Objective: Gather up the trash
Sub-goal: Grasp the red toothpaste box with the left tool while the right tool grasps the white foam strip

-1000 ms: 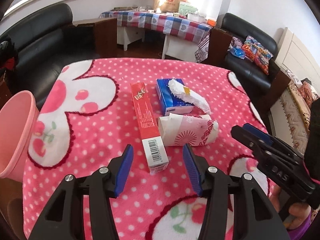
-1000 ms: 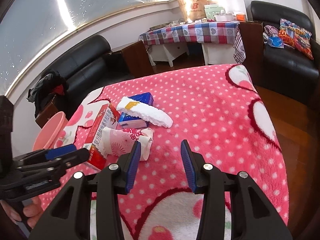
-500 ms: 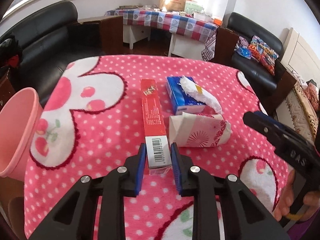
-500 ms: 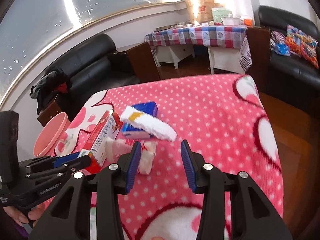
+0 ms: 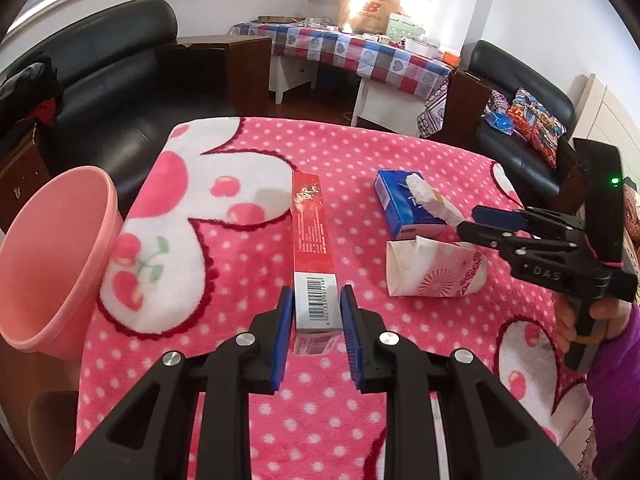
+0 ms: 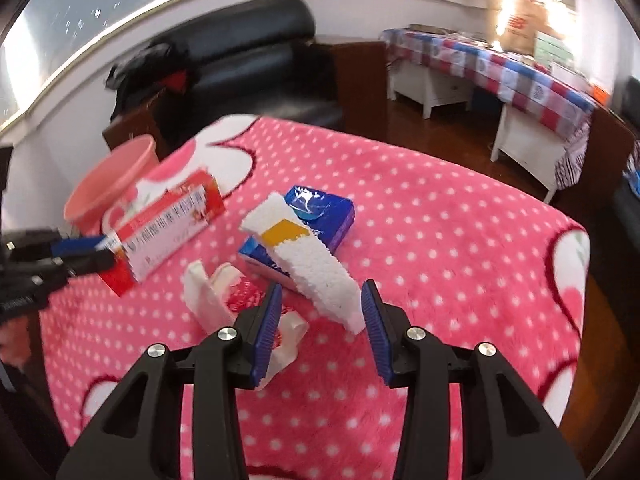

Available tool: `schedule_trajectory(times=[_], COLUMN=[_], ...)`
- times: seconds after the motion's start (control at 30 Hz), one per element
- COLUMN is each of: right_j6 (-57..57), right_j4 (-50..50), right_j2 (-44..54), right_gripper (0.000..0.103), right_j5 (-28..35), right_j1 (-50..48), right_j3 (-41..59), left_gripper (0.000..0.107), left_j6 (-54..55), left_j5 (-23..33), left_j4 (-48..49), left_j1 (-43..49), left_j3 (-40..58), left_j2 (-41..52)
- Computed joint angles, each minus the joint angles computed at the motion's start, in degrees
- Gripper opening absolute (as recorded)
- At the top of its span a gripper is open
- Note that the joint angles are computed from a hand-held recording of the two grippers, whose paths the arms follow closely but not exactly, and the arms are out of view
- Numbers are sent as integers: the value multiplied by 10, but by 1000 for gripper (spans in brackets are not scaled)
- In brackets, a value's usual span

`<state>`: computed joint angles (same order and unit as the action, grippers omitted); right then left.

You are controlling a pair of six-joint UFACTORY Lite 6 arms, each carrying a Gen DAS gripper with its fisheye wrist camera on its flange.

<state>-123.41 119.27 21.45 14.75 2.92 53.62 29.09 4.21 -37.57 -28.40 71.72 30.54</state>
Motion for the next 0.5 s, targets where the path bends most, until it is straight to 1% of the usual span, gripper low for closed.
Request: schedule_trajectory(times=[0.07,0.13,0.23,0.27,0.33,0.4,0.5], right_j6=[40,59,96,96,62,44,34], right_j4=[-59,-86,-123,-121,-82,-54,-26], right_j2=[27,47,62,64,59,53,46], right_gripper=[42,42,42,42,42,42,42], right_j5=[3,6,42,55,78,85,80], right_j1=[-4,-10,-31,-38,-50,-58,-61], right_j3=[26,44,55,54,37,26,16], left_gripper=[23,23,23,23,23,23,23], left_j6=[-12,-28,-28,-37,-37,-36,-18], left_j5=[2,8,9,10,9,9,7], left_j4=[12,26,22,30,29,29,11], left_j1=[2,7,10,9,9,9,9], left_j3=[4,11,15,16,17,17,15], left_j2=[2,6,10,12,12,12,11])
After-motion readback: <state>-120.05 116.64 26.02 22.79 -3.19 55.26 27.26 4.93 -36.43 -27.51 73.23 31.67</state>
